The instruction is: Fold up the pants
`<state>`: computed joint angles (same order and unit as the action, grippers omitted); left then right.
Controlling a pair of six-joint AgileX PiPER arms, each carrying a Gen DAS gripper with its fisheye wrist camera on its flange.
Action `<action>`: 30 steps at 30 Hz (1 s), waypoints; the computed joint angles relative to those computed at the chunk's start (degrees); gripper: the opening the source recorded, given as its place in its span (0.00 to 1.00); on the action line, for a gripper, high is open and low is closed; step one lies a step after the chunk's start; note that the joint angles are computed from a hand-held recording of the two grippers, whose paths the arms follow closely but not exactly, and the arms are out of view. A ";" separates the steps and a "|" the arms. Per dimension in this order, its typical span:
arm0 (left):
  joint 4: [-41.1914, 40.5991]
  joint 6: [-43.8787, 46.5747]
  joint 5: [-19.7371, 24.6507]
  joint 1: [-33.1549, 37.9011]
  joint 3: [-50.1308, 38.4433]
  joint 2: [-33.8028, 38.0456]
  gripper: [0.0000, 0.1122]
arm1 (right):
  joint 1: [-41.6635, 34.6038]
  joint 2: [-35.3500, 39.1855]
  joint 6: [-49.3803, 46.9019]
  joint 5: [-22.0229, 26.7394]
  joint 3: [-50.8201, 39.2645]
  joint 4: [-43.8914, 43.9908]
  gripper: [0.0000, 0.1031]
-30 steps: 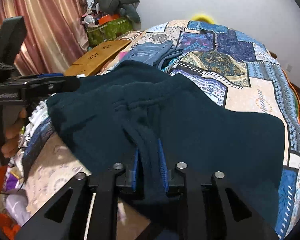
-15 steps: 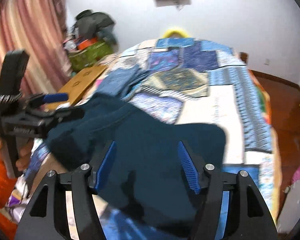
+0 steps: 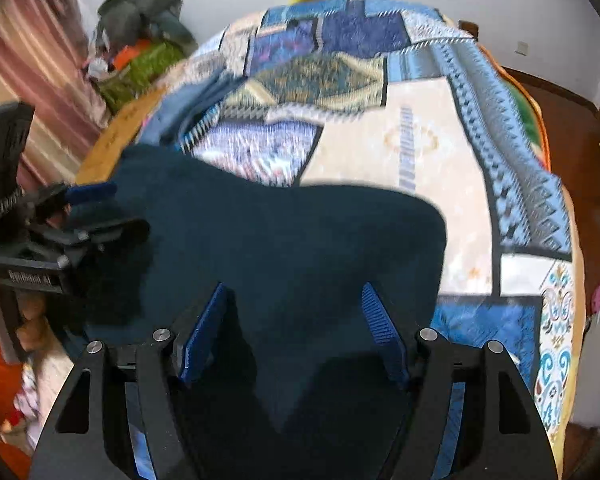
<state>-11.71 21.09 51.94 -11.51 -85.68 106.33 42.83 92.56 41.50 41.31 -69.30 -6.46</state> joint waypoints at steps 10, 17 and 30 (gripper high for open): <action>-1.51 5.98 -6.77 2.22 10.99 -6.83 0.92 | 5.94 -7.86 11.73 -2.15 9.67 -6.19 0.65; -4.00 7.24 -9.85 3.90 16.20 -11.77 0.92 | 10.16 -8.28 21.10 2.65 8.03 -12.97 0.65; -13.32 16.65 -10.11 17.29 19.26 -22.02 0.92 | 15.67 -3.81 24.64 14.40 -5.00 -22.51 0.67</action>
